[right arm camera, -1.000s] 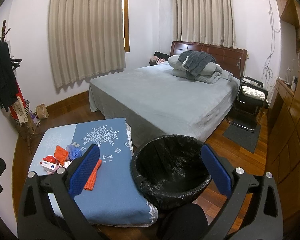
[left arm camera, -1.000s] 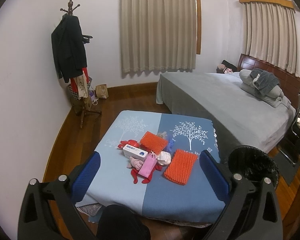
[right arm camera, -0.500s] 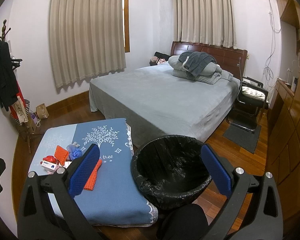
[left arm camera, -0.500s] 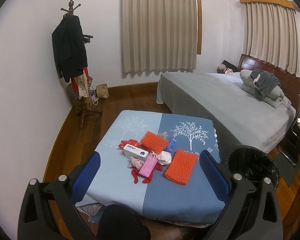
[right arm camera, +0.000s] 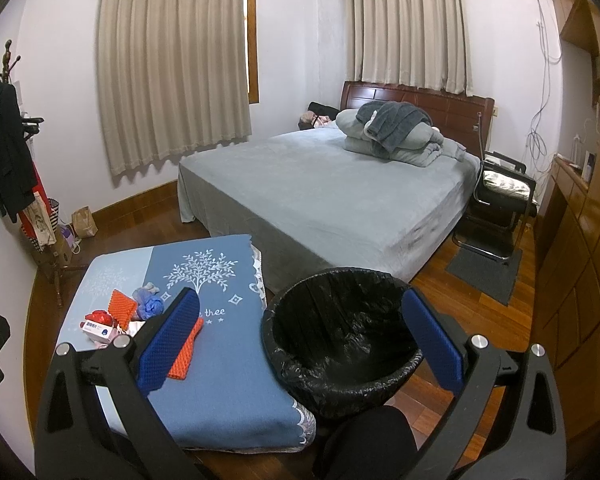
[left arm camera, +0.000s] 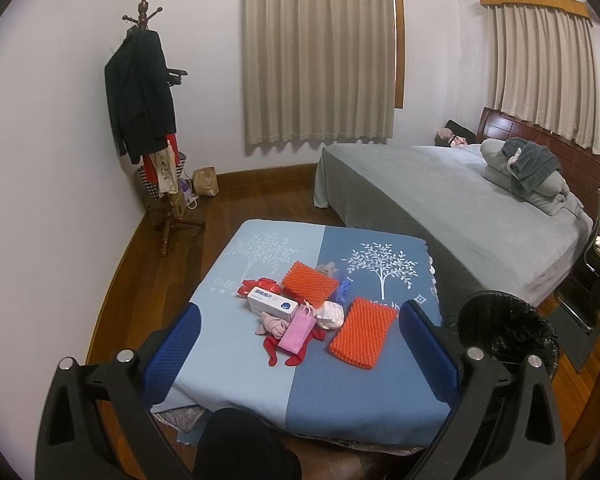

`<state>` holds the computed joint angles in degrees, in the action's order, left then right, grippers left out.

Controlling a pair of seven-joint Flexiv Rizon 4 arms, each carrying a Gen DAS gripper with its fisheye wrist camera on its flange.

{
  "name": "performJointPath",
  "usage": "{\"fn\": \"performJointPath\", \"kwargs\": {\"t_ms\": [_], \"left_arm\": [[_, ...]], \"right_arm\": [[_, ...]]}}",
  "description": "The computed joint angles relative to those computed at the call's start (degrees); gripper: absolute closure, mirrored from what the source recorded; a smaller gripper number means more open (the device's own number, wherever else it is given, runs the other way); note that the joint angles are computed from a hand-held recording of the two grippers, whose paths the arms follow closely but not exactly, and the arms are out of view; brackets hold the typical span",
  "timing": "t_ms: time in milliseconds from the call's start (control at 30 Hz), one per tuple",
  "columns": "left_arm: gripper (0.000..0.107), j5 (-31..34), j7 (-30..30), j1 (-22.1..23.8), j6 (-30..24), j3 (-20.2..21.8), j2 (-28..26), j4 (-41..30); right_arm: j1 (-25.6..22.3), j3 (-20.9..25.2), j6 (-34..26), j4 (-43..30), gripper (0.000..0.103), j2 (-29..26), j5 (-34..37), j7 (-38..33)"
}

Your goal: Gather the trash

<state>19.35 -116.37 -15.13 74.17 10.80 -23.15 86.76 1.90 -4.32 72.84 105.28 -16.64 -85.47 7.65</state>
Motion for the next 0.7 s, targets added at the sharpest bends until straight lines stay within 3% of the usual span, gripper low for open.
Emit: {"fn": "performJointPath", "kwargs": {"t_ms": [700], "left_arm": [[0.01,-0.09,0.03,0.17,0.23,0.05,-0.12,0.14]], "right_arm": [[-0.09,0.01,0.05,0.06,0.005,0.02,-0.13,0.03]]}}
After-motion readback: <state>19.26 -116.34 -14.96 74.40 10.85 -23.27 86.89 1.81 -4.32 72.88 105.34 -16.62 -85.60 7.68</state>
